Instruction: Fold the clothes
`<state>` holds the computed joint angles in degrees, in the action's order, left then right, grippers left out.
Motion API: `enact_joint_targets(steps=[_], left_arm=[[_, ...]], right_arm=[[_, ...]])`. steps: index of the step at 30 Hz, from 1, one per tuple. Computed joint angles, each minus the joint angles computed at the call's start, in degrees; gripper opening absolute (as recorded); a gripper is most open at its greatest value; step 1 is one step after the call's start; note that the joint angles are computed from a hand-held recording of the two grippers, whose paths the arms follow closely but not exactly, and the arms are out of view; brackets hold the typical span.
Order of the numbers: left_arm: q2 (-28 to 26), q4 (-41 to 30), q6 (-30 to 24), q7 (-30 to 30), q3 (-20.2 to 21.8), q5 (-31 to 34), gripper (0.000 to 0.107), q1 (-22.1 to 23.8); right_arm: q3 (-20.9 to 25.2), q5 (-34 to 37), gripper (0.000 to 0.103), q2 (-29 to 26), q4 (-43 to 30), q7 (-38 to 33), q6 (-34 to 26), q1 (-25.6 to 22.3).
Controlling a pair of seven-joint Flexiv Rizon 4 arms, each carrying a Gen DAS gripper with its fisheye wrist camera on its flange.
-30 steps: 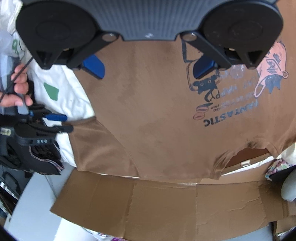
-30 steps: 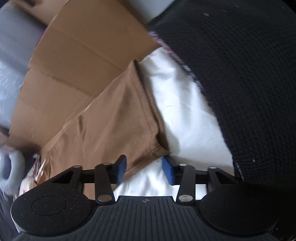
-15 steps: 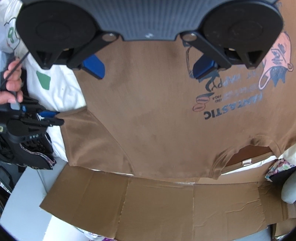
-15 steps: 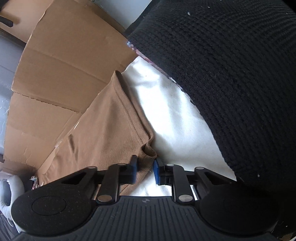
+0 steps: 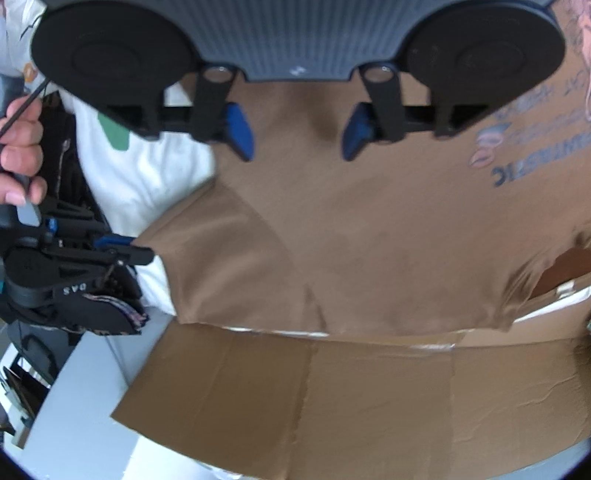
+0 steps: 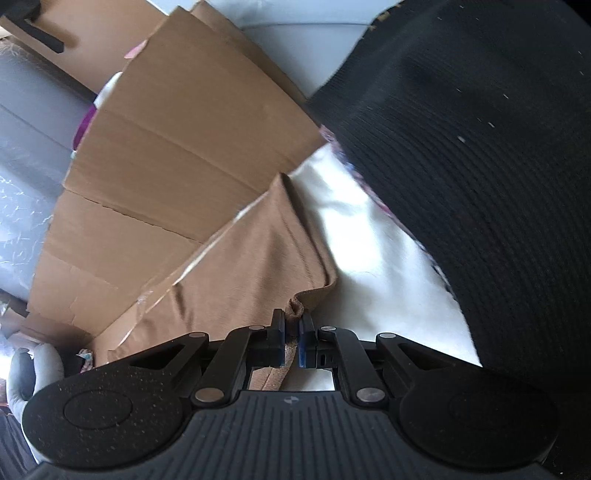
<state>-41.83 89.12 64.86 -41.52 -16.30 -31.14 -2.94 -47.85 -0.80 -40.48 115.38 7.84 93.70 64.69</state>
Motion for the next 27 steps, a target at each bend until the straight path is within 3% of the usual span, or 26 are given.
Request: enact_joint_targets(steps=[3, 6, 17, 19, 22, 27], left_arm=[[-0.54, 0.01, 0.17, 0.67, -1.3, -0.88, 0.008, 0.24], [-1.0, 0.57, -0.03, 2.75, -3.74, -3.06, 0.002, 1.32], [-2.29, 1.24, 0.76, 1.35, -5.68, -8.8, 0.0, 0.79], [-2.75, 0.61, -0.21, -0.31, -5.56, -9.64, 0.0, 0.63], [-3.35, 0.23, -0.62, -2.19, -5.76, -11.2, 0.0, 0.64], [-3.94, 1.56, 0.51, -5.37, -6.93, -15.04, 0.0, 1.13]], right_arm=[[-0.34, -0.19, 0.005, -0.35, -0.53, -0.64, 0.64, 0.02], [-0.56, 0.2, 0.005, -0.77, -1.0, -1.53, 1.47, 0.18], [0.85, 2.75, 0.005, -1.67, -4.51, -7.68, 4.58, -0.48], [2.82, 1.06, 0.005, -2.3, -6.47, -7.55, 5.88, -2.51], [4.46, 3.02, 0.005, 2.5, -3.21, -14.49, 8.44, -3.07], [14.22, 4.01, 0.005, 4.01, -6.16, -19.46, 11.24, -10.47]])
